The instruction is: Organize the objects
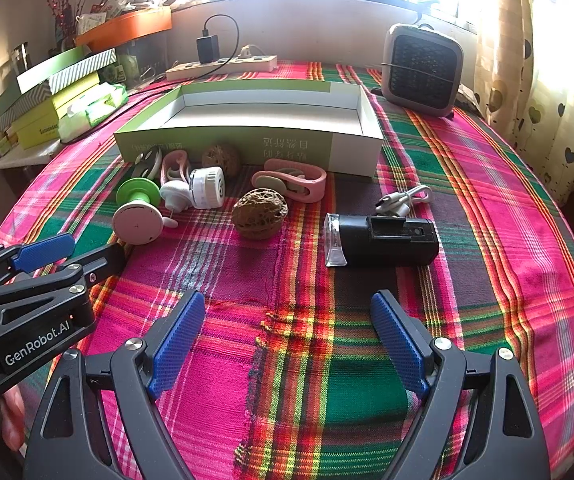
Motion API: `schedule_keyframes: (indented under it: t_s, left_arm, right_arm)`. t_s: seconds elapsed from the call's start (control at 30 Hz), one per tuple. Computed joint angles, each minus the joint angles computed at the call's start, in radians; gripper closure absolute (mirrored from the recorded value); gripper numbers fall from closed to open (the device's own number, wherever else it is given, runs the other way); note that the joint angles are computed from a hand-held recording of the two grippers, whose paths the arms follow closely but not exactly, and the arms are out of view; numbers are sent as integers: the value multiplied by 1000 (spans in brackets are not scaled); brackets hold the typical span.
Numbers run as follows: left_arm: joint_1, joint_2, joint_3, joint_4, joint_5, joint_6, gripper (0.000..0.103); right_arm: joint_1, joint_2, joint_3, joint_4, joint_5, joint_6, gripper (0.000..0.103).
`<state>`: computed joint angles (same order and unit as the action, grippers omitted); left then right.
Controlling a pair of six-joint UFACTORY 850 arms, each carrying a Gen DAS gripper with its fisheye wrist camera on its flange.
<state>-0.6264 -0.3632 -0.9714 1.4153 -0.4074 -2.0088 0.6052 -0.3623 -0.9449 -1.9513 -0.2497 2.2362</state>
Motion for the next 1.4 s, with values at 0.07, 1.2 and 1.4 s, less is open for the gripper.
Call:
schedule_keyframes:
  t_s: [0.07, 1.2, 1.4]
  left_arm:
    - [1, 1, 0, -1, 2, 3, 48]
    - [12, 10, 14, 82, 38, -48, 48]
    - [46, 34, 48, 310, 126, -245, 48]
  right_arm:
    - [-1, -1, -3, 10, 3, -12, 18]
    - [-9, -3, -9, -22, 28, -13, 18]
    - [-22, -11, -24, -95, 60, 7, 30]
